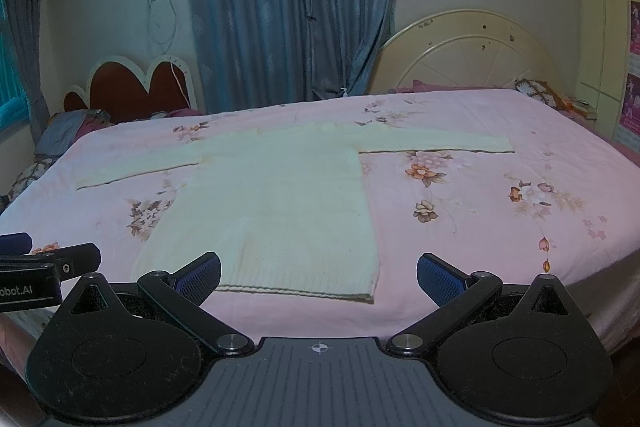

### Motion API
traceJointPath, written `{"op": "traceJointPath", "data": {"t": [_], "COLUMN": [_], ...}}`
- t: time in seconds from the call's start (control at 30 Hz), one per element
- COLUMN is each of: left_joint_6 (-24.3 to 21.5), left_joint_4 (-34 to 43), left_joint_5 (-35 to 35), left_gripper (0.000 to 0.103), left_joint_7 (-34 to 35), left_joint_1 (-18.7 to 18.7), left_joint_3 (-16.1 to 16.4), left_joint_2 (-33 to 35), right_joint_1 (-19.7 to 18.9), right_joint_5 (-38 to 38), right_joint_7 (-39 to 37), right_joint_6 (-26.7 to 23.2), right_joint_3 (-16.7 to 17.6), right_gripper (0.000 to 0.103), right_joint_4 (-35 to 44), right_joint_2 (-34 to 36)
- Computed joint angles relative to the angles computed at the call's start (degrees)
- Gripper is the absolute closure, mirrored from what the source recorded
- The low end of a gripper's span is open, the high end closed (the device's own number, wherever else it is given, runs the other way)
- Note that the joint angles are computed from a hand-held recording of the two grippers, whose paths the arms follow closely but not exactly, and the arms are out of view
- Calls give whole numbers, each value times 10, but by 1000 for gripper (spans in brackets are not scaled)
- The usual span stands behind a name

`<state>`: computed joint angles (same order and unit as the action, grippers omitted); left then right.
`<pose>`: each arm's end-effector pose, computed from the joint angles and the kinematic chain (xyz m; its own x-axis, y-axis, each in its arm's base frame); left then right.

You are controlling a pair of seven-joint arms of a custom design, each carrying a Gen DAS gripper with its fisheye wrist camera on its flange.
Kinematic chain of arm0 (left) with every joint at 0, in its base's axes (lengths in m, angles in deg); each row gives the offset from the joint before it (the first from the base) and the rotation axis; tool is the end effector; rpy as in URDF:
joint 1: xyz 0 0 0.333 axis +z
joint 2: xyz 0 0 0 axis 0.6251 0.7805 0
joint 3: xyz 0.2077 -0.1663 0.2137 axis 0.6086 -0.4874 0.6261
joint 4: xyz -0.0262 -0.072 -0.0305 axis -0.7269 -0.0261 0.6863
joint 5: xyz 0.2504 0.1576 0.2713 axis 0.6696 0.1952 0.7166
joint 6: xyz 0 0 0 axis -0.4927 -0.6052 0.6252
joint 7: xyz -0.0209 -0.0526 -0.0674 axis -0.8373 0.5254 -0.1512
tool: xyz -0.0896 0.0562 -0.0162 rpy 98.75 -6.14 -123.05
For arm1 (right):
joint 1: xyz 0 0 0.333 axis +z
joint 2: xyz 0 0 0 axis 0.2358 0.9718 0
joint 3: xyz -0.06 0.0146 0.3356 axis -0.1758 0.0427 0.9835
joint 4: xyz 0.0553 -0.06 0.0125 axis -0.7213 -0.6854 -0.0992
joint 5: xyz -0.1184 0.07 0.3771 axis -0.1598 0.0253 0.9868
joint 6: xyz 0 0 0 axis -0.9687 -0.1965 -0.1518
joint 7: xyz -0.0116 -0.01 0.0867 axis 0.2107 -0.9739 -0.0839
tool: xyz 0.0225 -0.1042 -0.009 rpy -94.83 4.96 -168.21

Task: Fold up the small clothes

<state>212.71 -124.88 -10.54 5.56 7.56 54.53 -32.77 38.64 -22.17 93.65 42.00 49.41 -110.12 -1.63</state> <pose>0.5681 -0.4495 0.6306 -0.4688 -0.8832 -0.0080 -0.4822 0.2635 -0.8355 0.4177 0.3428 0.6532 -0.3588 -0.9212 -0.1507 -0.4583 0.3145 -0.8313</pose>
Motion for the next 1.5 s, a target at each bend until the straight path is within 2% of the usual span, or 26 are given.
{"op": "traceJointPath", "data": {"t": [0.63, 1.5], "left_joint_6": [-7, 0], "left_joint_4": [4, -10], "left_joint_5": [0, 36], "left_gripper": [0, 0], "left_joint_7": [2, -35], "left_joint_1": [1, -7], "left_joint_3": [-2, 3], "left_joint_2": [-2, -10], "right_joint_1": [-2, -12], "right_joint_5": [2, 6], "right_joint_7": [-1, -4], "right_joint_6": [3, 15], "right_joint_3": [0, 3], "right_gripper": [0, 0], "right_joint_4": [-2, -15], "right_joint_2": [-4, -18]}}
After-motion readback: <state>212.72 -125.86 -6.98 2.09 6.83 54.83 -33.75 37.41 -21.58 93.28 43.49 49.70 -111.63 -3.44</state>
